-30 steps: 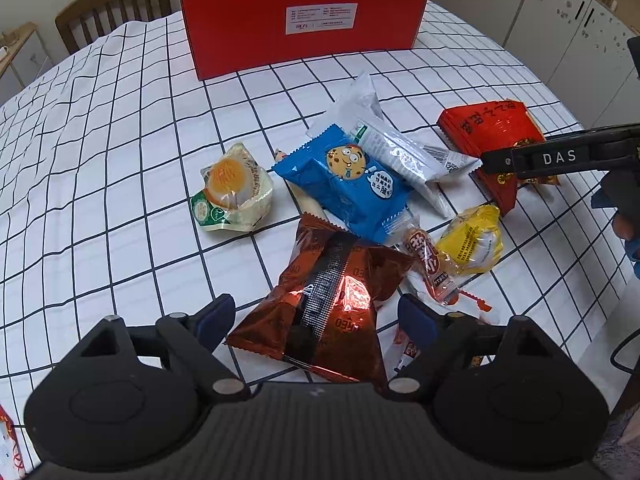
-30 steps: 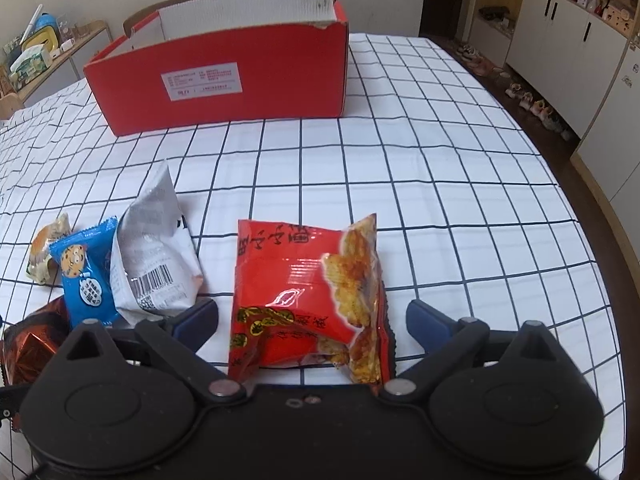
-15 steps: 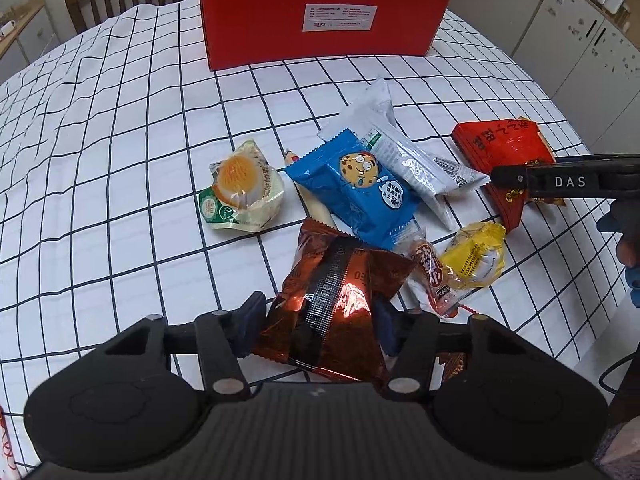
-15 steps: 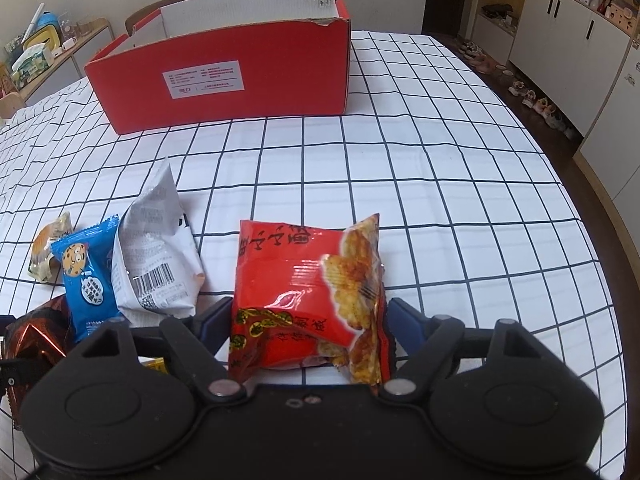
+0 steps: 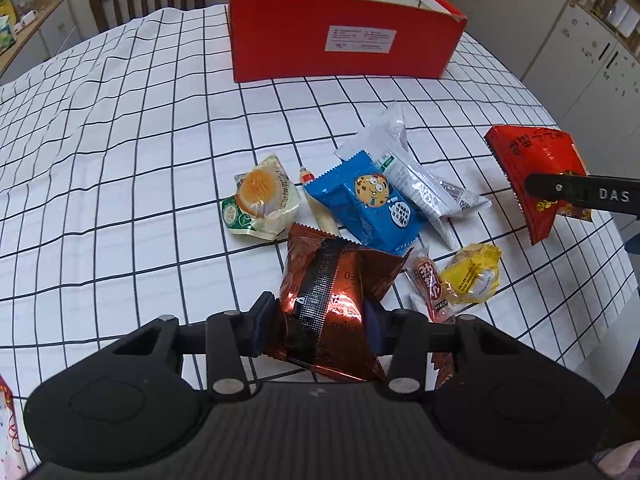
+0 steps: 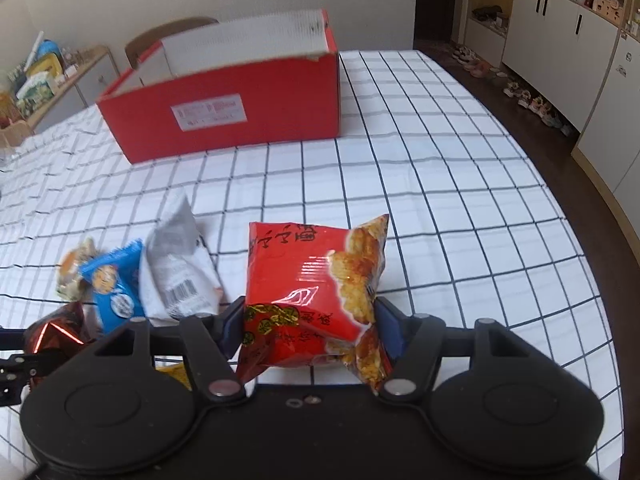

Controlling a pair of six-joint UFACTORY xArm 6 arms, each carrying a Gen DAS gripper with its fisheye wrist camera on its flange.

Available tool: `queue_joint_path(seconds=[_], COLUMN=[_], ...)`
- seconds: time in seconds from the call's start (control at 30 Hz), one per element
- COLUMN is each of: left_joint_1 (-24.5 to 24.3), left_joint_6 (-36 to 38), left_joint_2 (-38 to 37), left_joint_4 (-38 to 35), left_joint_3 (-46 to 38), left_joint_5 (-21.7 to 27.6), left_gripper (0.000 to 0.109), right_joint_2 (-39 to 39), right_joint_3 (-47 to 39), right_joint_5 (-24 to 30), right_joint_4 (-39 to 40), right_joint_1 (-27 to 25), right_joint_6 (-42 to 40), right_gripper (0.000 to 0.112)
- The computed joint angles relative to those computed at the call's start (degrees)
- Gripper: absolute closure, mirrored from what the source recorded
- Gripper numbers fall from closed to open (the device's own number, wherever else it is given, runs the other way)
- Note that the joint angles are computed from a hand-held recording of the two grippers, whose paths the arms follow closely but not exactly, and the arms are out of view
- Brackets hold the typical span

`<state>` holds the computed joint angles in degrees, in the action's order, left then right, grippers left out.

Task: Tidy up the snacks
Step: 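Carry the copper foil bag and red chip bag over the red box with both tools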

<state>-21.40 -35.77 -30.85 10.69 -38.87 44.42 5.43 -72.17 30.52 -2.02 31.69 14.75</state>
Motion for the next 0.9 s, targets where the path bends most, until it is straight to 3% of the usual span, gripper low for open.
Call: queue_joint_path(seconds=[0.47,0.9], left_joint_1=[1.95,4.30], left_joint_6=[-3.95,-3.98], left_joint_2=[-1.30,10.07], left_joint_4=[1.98,7.97], left_joint_3=[-7.41,-22.28], left_joint_5=[3.81,2.70], left_gripper=[0.064,0.064], right_joint_2=[-1.11,7.58], right_joint_3=[-7.96,-24.11], right_joint_5=[3.41,7.83], right_joint_4=[5.50,8.69], right_joint_1=[0.89,0.52], right_joint_6=[-7.38,-13.23], right_gripper=[0.047,0.047])
